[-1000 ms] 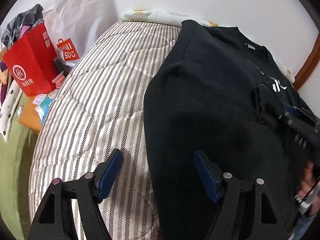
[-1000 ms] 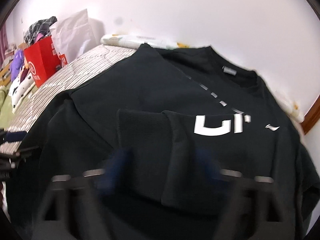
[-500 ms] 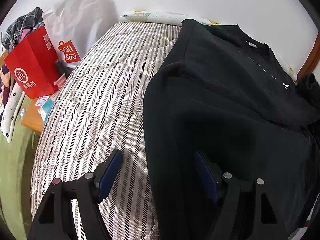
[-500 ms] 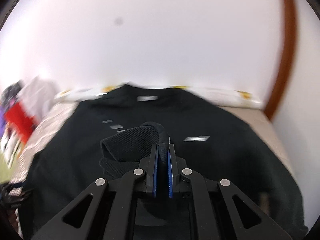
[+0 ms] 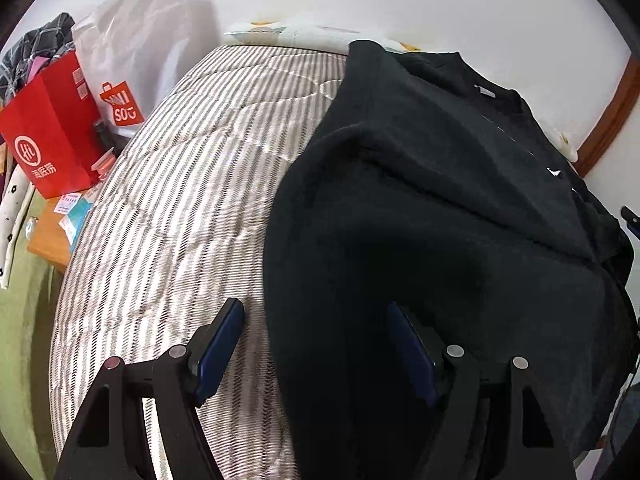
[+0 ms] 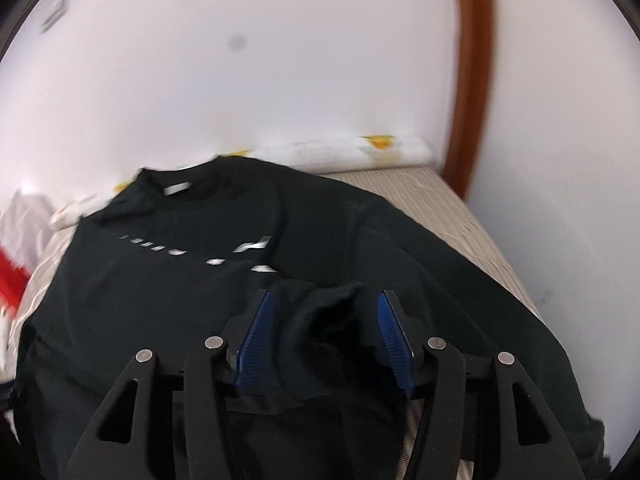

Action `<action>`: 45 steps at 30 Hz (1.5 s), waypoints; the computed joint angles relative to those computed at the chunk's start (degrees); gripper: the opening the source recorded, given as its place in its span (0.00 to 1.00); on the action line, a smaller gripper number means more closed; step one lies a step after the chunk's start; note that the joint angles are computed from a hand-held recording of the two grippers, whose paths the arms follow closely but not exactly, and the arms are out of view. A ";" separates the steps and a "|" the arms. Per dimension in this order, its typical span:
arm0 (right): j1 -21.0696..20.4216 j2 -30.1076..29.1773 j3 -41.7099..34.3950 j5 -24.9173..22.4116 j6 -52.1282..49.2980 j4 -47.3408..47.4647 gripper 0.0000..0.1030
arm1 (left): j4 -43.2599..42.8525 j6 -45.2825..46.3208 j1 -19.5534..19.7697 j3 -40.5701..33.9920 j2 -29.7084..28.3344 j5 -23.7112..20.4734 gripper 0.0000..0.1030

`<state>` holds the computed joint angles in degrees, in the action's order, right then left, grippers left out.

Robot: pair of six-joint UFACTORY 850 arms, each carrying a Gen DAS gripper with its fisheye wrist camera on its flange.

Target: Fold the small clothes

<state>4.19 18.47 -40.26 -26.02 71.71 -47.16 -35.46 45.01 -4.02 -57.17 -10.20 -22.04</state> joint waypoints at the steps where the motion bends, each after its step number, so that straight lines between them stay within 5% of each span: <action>1: 0.72 -1.16 -0.64 0.06 -1.81 0.33 0.53 | 0.21 -0.01 -0.26 0.12 0.14 0.14 0.70; 9: 4.27 -8.10 -4.69 -8.27 -5.70 0.28 0.53 | 8.55 -7.15 -1.30 -1.36 0.20 4.61 0.70; 13: 6.87 -9.75 -9.99 -6.41 -9.20 2.10 0.54 | 15.93 -15.06 -1.76 -4.22 -1.53 5.67 0.70; 19: 9.89 -22.50 -22.80 2.74 -15.58 5.31 0.55 | 18.01 -14.88 -3.09 -6.46 -3.41 8.44 0.64; 25: 10.71 -36.33 -36.17 10.62 -40.82 30.43 0.55 | 6.11 -3.38 -2.89 -8.08 -5.66 8.58 0.47; 32: 11.65 -51.05 -53.18 7.81 -63.39 50.26 0.56 | -0.06 4.24 -3.35 -10.02 -8.40 9.66 0.37; 35: 11.34 -56.23 -59.71 5.15 -69.75 57.06 0.56 | -6.15 11.21 -3.16 -10.43 -8.91 8.51 0.23; 36: 11.41 -58.09 -62.21 3.67 -70.41 57.54 0.54 | -7.70 12.89 -3.02 -10.66 -9.10 7.83 0.17; 38: 11.34 -60.84 -65.83 1.07 -73.51 60.32 0.32 | -11.58 15.78 -2.36 -11.16 -9.35 5.64 0.07; 39: 11.30 -62.05 -67.50 -0.52 -75.53 62.25 0.11 | -13.86 17.04 -1.99 -11.23 -9.26 5.02 0.07; 45: 12.12 -62.86 -70.06 2.03 -80.49 66.28 0.10 | -19.43 17.69 1.27 -13.20 -10.30 -0.60 0.07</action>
<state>16.31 -44.39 -110.32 -23.99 -8.77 19.13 -54.90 62.70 -2.76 -70.37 -20.51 -22.64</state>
